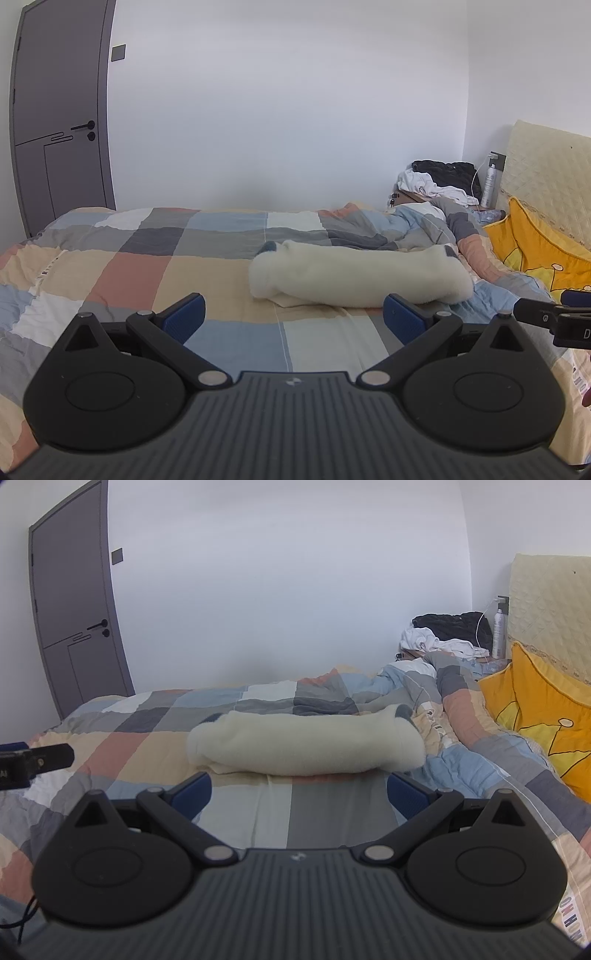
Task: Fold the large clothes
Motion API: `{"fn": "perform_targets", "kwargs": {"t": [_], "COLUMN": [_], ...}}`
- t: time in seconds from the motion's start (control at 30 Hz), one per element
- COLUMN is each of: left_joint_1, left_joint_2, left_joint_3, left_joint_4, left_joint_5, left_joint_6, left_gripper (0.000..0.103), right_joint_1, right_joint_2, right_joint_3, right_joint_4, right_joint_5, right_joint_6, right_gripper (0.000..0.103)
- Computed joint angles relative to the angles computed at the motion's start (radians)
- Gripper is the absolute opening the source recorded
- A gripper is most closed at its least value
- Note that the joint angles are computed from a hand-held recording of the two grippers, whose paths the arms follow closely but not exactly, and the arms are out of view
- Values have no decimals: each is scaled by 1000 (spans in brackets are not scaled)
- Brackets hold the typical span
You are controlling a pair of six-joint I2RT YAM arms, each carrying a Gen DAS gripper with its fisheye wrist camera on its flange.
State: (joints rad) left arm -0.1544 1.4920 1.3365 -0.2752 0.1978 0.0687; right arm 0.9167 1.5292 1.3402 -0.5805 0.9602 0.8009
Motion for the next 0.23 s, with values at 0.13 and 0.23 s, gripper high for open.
{"fn": "perform_targets", "kwargs": {"t": [0.13, 0.23], "left_joint_1": [3, 3], "left_joint_2": [-1, 0], "left_joint_3": [0, 0], "left_joint_4": [-2, -2], "left_joint_5": [8, 7], "left_joint_6": [1, 2], "left_gripper": [103, 103], "right_joint_1": [-2, -4], "right_joint_2": [1, 5], "right_joint_3": [6, 14], "right_joint_4": [-6, -12], "right_joint_5": [-3, -5], "right_joint_6": [5, 10], "right_gripper": [103, 103]}}
